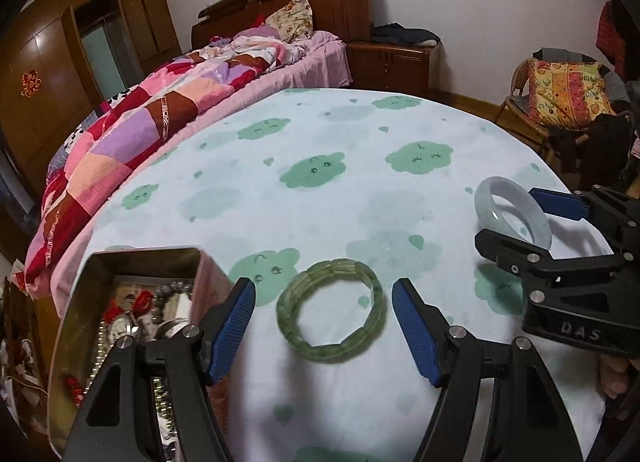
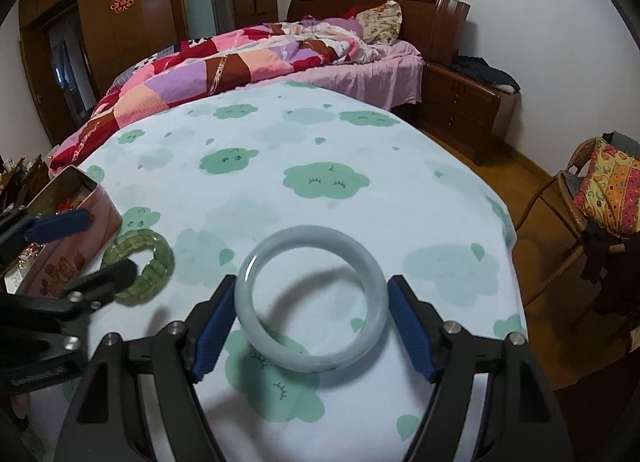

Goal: Organize jewelry
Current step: 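Grasp the green bead bracelet with the left tool while the right tool holds the white bangle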

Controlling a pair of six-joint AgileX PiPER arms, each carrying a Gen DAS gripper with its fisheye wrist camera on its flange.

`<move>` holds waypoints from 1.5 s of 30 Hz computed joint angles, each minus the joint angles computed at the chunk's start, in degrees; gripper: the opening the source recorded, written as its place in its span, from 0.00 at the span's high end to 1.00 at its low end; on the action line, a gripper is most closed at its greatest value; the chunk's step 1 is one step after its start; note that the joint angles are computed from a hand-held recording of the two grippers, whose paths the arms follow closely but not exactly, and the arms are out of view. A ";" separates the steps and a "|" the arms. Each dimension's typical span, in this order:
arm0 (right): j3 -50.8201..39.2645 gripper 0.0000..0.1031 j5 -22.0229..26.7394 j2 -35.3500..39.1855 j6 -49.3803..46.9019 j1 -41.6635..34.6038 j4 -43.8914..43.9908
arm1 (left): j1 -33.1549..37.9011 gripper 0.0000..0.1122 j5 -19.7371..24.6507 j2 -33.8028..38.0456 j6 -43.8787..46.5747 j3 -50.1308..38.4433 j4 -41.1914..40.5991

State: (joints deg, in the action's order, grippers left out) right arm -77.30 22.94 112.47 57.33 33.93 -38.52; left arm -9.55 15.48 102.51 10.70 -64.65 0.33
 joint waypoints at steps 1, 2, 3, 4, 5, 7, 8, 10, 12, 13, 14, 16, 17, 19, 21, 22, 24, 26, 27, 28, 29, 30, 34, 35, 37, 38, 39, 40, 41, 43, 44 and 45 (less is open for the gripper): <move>-0.05 0.26 -0.12 0.10 0.50 0.03 -0.39 | -0.13 0.37 -0.03 0.38 0.90 -0.09 -1.08; 0.04 0.26 -0.24 0.10 1.06 0.04 -0.88 | -0.24 0.37 -0.06 0.79 1.90 -0.20 -2.02; 0.36 0.26 -0.40 -0.08 1.83 0.13 -1.63 | -0.60 0.37 -0.03 1.32 0.97 -0.34 -1.04; 0.51 0.26 -0.51 -0.17 2.41 0.22 -2.21 | -0.92 0.37 -0.02 1.73 -0.03 -0.44 -0.02; 0.71 0.26 -0.59 -0.29 2.96 0.30 -2.79 | -0.96 0.37 -0.15 1.92 0.96 -0.32 -0.94; 0.70 0.26 -0.86 -0.24 2.91 0.21 -2.79 | -1.30 0.37 -0.06 2.83 0.36 -0.72 -0.43; 0.72 0.26 -1.06 -0.23 2.79 0.14 -2.63 | -1.27 0.37 0.04 3.14 0.84 -0.89 -0.87; 0.65 0.26 -1.10 -0.18 2.76 0.13 -2.55 | -1.18 0.45 1.88 4.28 1.69 -2.36 -1.96; 0.73 0.26 -1.22 -0.20 2.87 0.14 -2.85 | -0.42 0.48 2.63 4.45 6.59 -2.81 -7.28; 0.77 0.26 -1.25 -0.23 3.06 0.19 -3.11 | 0.13 0.53 3.33 4.61 10.07 -3.14 -10.96; 0.81 0.26 -1.31 -0.25 3.07 0.18 -3.21 | 0.52 0.61 3.59 4.68 12.55 -3.25 -13.64; 0.87 0.26 -1.39 -0.31 3.22 0.25 -3.33 | 0.91 0.90 4.00 4.58 15.19 -3.19 -16.39; 0.94 0.26 -1.48 -0.36 3.27 0.24 -3.38 | 0.81 0.92 3.90 4.43 15.63 -2.96 -16.56; 1.00 0.26 -1.50 -0.40 3.40 0.27 -3.54 | 0.39 0.94 3.34 3.86 15.46 -2.09 -15.74; 1.04 0.26 -1.52 -0.44 3.43 0.26 -3.57 | 0.27 0.94 2.94 3.07 16.35 -1.00 -16.30; 1.08 0.26 -1.57 -0.47 3.56 0.26 -3.66 | 0.23 0.94 2.61 2.57 16.70 -0.41 -16.41; 1.09 0.26 -1.63 -0.46 3.62 0.30 -3.80 | 0.26 0.94 1.62 1.40 17.77 0.93 -17.16; 1.09 0.26 -1.62 -0.56 3.90 0.43 -4.25 | 0.32 0.95 0.82 0.19 18.71 2.09 -17.81; 1.10 0.26 -1.62 -0.64 4.25 0.53 -4.65 | 0.39 0.95 0.52 -0.53 19.30 2.70 -18.38; 1.26 0.26 -1.70 -0.77 4.94 0.64 -5.36 | 0.38 0.95 0.16 -1.01 19.16 3.05 -18.13; 1.48 0.26 -1.97 -0.92 5.56 0.68 -6.01 | 0.31 0.95 -0.34 -1.81 19.35 3.65 -18.17; 1.70 0.26 -2.27 -1.07 5.88 0.65 -6.35 | 0.40 0.95 -0.49 -2.58 20.06 4.09 -18.89; 3.02 0.26 -3.69 -1.84 9.70 0.70 -10.11 | 1.28 0.95 -0.79 -5.83 25.74 5.76 -24.51; 3.23 0.26 -3.83 -1.94 10.73 0.78 -11.18 | 1.48 0.95 -0.81 -6.51 26.88 6.07 -25.61; 3.57 0.26 -3.31 -2.19 13.86 1.32 -14.48 | 1.99 0.95 -0.94 -8.40 29.42 6.93 -28.02; 3.52 0.26 -2.89 -2.22 14.42 1.61 -15.24 | 2.34 0.95 -0.76 -9.02 30.49 7.09 -29.05; 3.42 0.26 -2.68 -2.19 14.34 1.72 -15.31 | 2.66 0.95 -0.66 -9.94 31.15 7.42 -29.64; 3.20 0.26 -2.37 -2.11 14.02 1.88 -15.04 | 3.07 0.95 -0.58 -10.96 32.55 7.89 -30.86; 2.96 0.26 -2.34 -2.07 13.48 1.98 -14.42 | 3.37 0.95 -0.52 -11.66 33.66 8.19 -31.90; 2.63 0.26 -2.46 -2.03 12.62 2.10 -13.55 | 4.41 0.95 0.00 -13.14 36.61 8.67 -34.86; 2.15 0.26 -2.23 -1.97 11.63 2.38 -12.83 | 4.64 0.95 0.03 -13.70 37.04 8.87 -35.24; 1.94 0.26 -2.05 -2.02 11.28 2.62 -12.69 | 4.98 0.95 -0.12 -14.33 37.20 9.13 -35.22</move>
State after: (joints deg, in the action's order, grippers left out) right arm -75.36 20.89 110.45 68.61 36.55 -51.21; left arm -4.57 15.36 88.18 47.89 -55.52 -34.89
